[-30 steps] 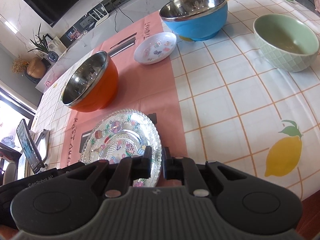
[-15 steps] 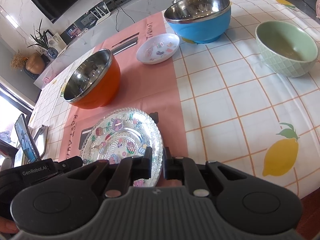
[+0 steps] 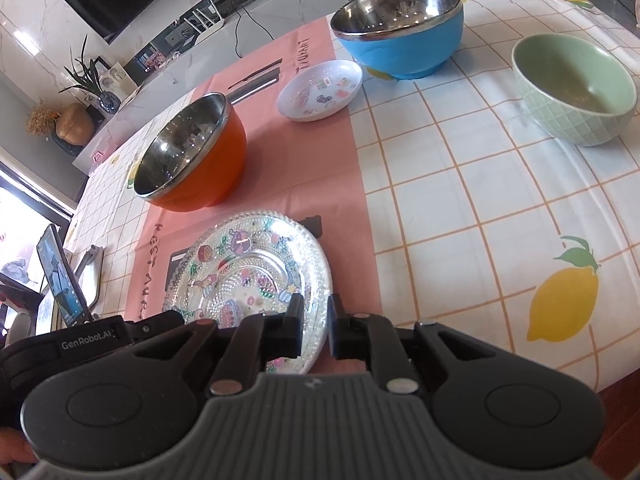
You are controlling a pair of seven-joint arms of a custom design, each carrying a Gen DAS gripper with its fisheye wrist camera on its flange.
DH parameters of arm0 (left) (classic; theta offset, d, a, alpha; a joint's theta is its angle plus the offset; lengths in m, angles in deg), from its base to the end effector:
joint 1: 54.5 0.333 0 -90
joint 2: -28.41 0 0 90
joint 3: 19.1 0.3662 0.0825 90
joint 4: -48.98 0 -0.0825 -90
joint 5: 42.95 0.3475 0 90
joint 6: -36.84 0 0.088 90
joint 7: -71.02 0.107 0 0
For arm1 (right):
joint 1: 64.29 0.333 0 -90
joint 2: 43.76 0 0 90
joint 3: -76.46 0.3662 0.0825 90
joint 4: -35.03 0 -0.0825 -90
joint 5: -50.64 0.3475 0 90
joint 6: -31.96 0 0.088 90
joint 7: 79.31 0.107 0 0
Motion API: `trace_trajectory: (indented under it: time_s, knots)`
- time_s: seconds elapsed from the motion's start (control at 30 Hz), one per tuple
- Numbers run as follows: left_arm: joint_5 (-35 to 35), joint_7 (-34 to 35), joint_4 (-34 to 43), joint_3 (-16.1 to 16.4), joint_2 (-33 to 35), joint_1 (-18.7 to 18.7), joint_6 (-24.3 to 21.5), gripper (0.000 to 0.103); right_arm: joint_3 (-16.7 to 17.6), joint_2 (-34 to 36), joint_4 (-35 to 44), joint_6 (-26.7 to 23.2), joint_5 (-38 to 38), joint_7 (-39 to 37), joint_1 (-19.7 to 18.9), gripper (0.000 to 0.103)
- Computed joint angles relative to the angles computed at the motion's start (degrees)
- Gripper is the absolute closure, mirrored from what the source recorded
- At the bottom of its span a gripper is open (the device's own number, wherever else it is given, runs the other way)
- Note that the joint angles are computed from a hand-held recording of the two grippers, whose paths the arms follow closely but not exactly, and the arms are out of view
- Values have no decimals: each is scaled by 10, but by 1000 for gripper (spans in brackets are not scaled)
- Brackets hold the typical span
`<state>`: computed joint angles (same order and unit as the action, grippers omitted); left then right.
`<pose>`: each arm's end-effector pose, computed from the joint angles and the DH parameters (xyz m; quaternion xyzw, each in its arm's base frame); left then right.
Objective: Organize plates and bowls
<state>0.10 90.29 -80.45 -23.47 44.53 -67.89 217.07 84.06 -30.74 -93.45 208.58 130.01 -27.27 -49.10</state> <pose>0.5150 -0.2257 0.3723 -0.7335 0.6109 -0.2798 0.1028 0.5161 0.1267 0.3709 -0.5537 0.7654 -0.0328 0.3264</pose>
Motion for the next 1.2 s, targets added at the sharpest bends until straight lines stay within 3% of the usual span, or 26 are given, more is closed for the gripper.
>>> trace_trajectory:
  time_s: [0.03, 0.07, 0.1, 0.13, 0.27, 0.47, 0.83, 0.93, 1.2]
  knots:
    - [23, -22, 5, 30, -3, -26, -3, 83, -2, -1, -1, 3, 0, 4, 0, 87]
    - [37, -35, 8, 41, -5, -34, -2, 83, -4, -2, -2, 11, -4, 12, 1, 77]
    - [39, -37, 11, 37, -5, -28, 1, 83, -4, -2, -2, 17, 0, 12, 0, 67]
    - [34, -33, 13, 26, -4, -17, 6, 83, -4, -2, -1, 25, 5, 12, -2, 65]
    - [-4, 2, 23, -25, 9, 26, 26, 78, -12, 1, 1, 29, -14, 48, -9, 61]
    - [-67, 84, 46, -107, 38, 69, 13, 78, -9, 7, 6, 22, -28, 76, -27, 57]
    - [-123, 167, 123, -120, 86, 44, -33, 78, -5, 42, 42, 6, -46, 90, -43, 55]
    - [-126, 171, 139, -107, 95, 30, -29, 78, -8, 55, 60, -1, -57, 101, -50, 54]
    - [-147, 202, 166, -130, 111, 49, -26, 78, -20, 110, 136, -13, -116, 189, -66, 54]
